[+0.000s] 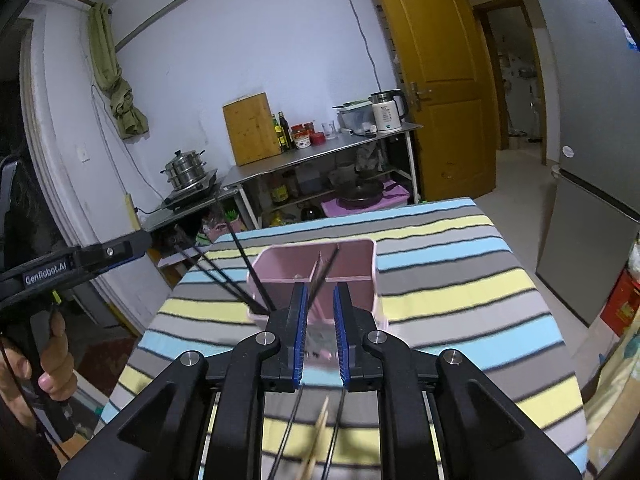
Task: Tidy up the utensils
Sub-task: 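Move both open grippers back toward the remaining chopsticks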
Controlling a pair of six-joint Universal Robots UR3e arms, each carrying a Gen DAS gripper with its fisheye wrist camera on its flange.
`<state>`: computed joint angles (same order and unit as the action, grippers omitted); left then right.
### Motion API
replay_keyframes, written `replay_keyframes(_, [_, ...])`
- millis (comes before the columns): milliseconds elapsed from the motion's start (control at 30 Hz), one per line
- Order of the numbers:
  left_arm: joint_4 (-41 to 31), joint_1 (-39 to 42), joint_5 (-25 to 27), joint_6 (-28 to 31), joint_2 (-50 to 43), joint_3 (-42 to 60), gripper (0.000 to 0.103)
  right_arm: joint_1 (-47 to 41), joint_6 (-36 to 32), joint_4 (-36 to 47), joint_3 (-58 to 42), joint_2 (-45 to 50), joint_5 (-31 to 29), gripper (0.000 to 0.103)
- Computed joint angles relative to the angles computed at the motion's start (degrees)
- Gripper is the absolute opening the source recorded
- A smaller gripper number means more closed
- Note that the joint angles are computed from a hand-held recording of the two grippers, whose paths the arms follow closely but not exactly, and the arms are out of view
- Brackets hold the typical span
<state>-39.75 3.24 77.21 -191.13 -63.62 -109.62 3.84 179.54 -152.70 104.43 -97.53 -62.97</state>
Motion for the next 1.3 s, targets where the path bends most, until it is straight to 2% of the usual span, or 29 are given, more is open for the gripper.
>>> replay_keyframes(233, [2.0, -5.2, 3.3, -1.7, 5.8, -9.2, 0.031, -3.4, -2.8, 1.3, 10.1, -9.0, 1.6, 0.013])
replay_keyframes(500, [5.3, -11.9, 7.7, -5.3, 8.2, -16.0, 0.031, -6.5, -5.3, 3.7, 18.2, -17.1, 3.4, 0.013])
replay_keyframes(1000, [8.0, -18.1, 12.2, -10.4, 9.6, -22.9, 0.031, -8.4, -7.7, 4.8, 25.3, -22.5, 4.7, 0.013])
replay_keyframes(1300, [11.3, -20.5, 14.0, -12.1, 6.7, -25.3, 0.031, -8.3, -8.1, 3.2, 27.9, -21.5, 4.7, 0.013])
